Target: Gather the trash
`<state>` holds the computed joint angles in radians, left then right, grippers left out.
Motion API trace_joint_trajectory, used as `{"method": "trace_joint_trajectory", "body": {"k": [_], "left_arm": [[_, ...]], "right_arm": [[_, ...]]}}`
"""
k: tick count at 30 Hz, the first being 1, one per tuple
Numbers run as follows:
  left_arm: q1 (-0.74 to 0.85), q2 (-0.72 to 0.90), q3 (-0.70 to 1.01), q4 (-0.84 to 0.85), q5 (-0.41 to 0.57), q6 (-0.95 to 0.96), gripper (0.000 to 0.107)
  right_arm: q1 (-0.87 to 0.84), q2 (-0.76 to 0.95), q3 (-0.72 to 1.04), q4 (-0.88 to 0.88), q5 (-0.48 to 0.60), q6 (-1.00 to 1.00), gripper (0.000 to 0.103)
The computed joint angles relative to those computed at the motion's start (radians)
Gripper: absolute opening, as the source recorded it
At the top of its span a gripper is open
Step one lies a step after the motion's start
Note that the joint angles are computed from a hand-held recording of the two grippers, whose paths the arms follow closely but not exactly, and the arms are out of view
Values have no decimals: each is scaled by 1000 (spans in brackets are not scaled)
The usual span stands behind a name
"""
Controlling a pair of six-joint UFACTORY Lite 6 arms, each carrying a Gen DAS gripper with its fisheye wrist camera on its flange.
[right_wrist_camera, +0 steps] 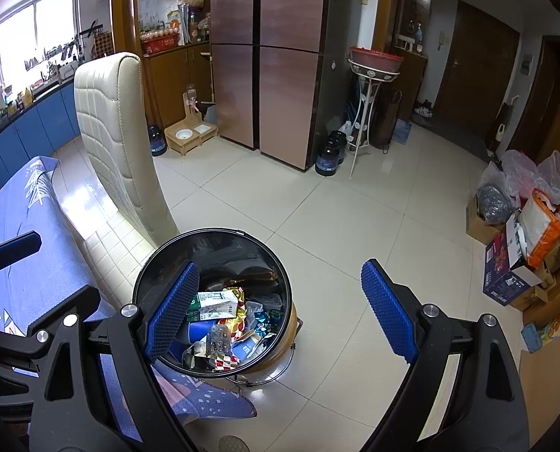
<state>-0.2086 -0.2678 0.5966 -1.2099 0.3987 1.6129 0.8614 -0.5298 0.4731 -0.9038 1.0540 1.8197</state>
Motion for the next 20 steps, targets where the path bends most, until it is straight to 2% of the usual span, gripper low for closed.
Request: {"method": "trace_joint_trajectory", "body": {"k": [20], "left_arm": [[7,23,14,34,17,-34,90]], "right_arm": [[4,8,11,3,5,-3,88]]}}
